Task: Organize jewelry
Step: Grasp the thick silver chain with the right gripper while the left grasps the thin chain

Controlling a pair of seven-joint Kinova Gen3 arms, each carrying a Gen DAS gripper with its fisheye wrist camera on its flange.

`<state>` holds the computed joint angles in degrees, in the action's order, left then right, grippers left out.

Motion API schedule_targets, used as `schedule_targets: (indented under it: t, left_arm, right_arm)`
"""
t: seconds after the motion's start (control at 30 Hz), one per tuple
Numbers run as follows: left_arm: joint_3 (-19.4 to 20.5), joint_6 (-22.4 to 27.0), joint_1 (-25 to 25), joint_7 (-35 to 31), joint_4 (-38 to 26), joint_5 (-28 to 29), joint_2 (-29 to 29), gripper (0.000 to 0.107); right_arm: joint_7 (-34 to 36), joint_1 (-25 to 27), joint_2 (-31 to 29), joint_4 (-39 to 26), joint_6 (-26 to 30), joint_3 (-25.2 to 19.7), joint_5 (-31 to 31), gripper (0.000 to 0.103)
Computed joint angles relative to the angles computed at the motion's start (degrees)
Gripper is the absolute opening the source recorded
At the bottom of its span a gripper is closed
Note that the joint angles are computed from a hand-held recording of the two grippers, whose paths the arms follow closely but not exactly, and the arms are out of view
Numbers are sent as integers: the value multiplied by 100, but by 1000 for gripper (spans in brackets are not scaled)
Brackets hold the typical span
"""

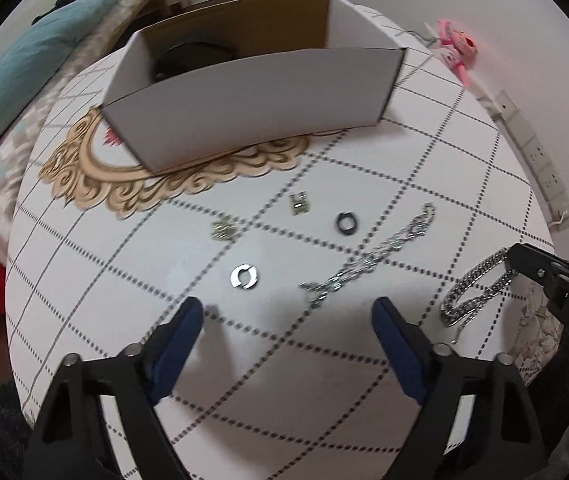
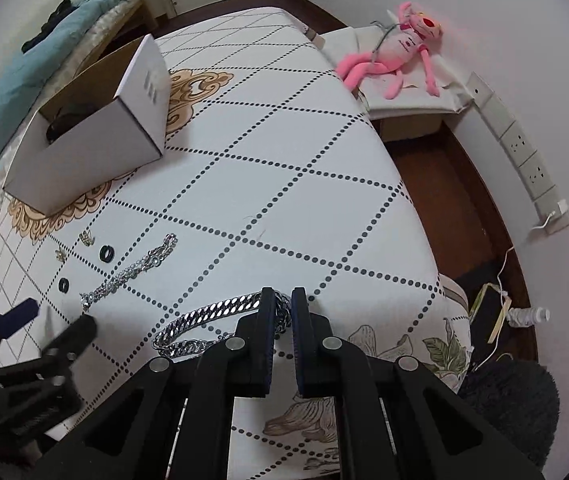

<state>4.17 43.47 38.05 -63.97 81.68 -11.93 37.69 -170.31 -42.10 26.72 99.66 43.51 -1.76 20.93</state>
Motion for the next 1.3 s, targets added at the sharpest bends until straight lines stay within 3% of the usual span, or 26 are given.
schedule_targets:
  t: [0.1,0.3,0.37,0.53,0.77,1.2,1.3]
  left_arm:
    - [36,4,16,-98,-70,-20,48,78]
    - [93,-76,-28,-336,-150,48,114,59]
    - [85,-129,-7,-397,-178,44,128,48]
    - [217,-209,-139,-666,-296,228,186,6]
    - [351,-449,-375,-919,-152,704,103,6]
    - [633,-708,-1043,-1500,238,1462,-673,0]
    - [940,-852,-1491,-1894,373,2017,-709,2]
  right_arm:
    - [-17,34,-12,57,-86,-7,-40,8]
    - [-26,62,-11,110,-204,2,-84,8]
    - [-10,74,-11,113,-221,10,-94,8]
    - [8,77,-15,129,-244,19,-109,8]
    - [-3,91,-81,201,-337,24,-150,8]
    - [-66,58,-669,267,-742,-44,131,8]
    - [-20,76,-735,158,-701,-65,217,8]
